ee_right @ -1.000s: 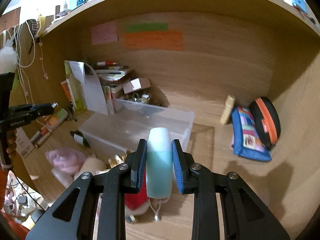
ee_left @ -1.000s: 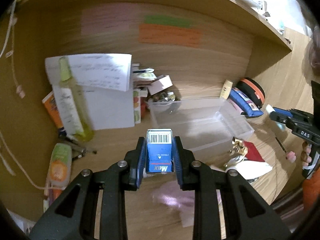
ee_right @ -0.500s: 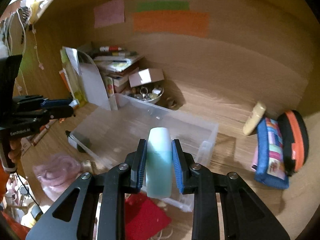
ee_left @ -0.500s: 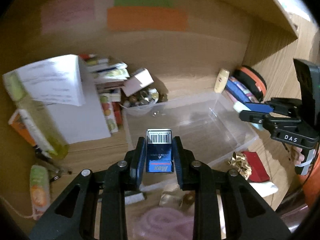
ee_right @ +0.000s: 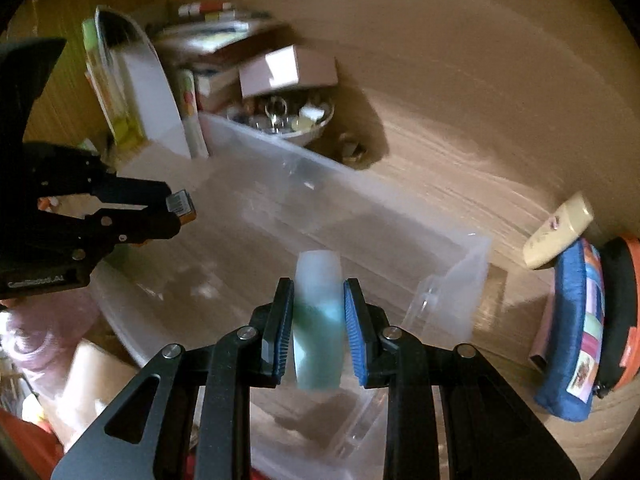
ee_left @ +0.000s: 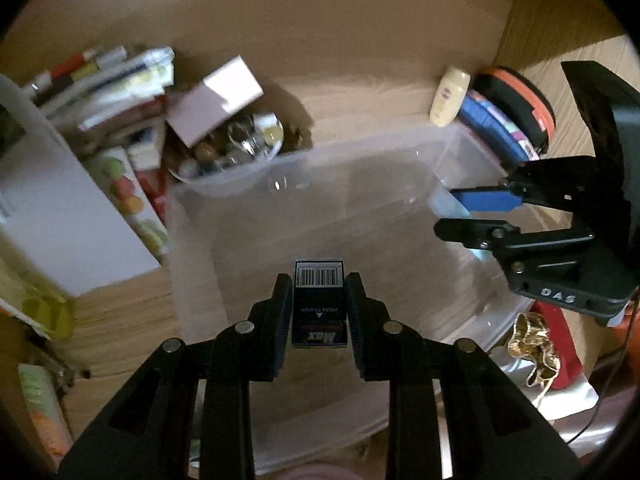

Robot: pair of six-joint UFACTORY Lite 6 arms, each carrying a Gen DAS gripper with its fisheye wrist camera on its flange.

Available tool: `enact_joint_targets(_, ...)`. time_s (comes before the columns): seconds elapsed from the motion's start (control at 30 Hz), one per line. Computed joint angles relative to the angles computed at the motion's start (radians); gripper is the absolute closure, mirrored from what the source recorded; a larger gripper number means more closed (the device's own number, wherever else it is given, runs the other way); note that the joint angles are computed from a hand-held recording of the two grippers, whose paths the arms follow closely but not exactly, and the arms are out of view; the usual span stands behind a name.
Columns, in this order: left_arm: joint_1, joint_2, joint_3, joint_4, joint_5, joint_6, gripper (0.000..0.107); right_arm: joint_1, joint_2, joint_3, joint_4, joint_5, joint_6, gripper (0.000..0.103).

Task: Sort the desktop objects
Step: 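Carry the card and tube into the clear box and release both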

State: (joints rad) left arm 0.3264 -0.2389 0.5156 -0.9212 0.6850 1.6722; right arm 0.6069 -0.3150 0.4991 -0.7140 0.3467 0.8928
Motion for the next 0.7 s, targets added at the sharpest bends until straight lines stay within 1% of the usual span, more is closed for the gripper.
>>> enact_joint_targets(0.07,-0.010,0.015,0.003,0.024,-0.002,-0.001,0.081,0.002,0.037,0.008,-0.021,-0.001,0.011,0.080)
enact_joint_targets(0.17,-0.044,0.030,0.001,0.023,-0.049,0.008,0.081,-0.007,0.083,0.026,0.008,-0.008,-0.032,0.080)
enact_joint_targets(0.27,-0.073,0.085,0.028,0.030,-0.076,0.002,0.081,-0.011,0.136,0.053,0.018,-0.003,-0.051,0.080)
enact_joint_targets(0.37,-0.106,0.133,0.045,0.027,-0.114,0.010,0.081,-0.017,0.169,0.075,0.065,0.001,-0.104,0.080)
enact_joint_targets(0.4,-0.103,0.147,0.054,0.019,-0.116,0.019,0.081,-0.019,0.175,0.083,0.081,0.005,-0.123,0.080)
enact_joint_targets(0.43,-0.094,0.187,0.090,0.040,-0.077,0.040,0.081,-0.020,0.181,0.088,0.094,0.011,-0.140,0.080)
enact_joint_targets(0.5,-0.097,0.195,0.093,0.042,-0.079,0.037,0.081,-0.029,0.188,0.095,0.126,0.014,-0.177,0.080)
enact_joint_targets(0.53,-0.092,0.206,0.104,0.051,-0.065,0.052,0.081,-0.032,0.190,0.098,0.140,0.019,-0.194,0.080)
enact_joint_targets(0.7,-0.080,0.221,0.118,0.039,-0.053,0.057,0.079,-0.012,0.179,0.099,0.072,0.054,-0.124,0.080)
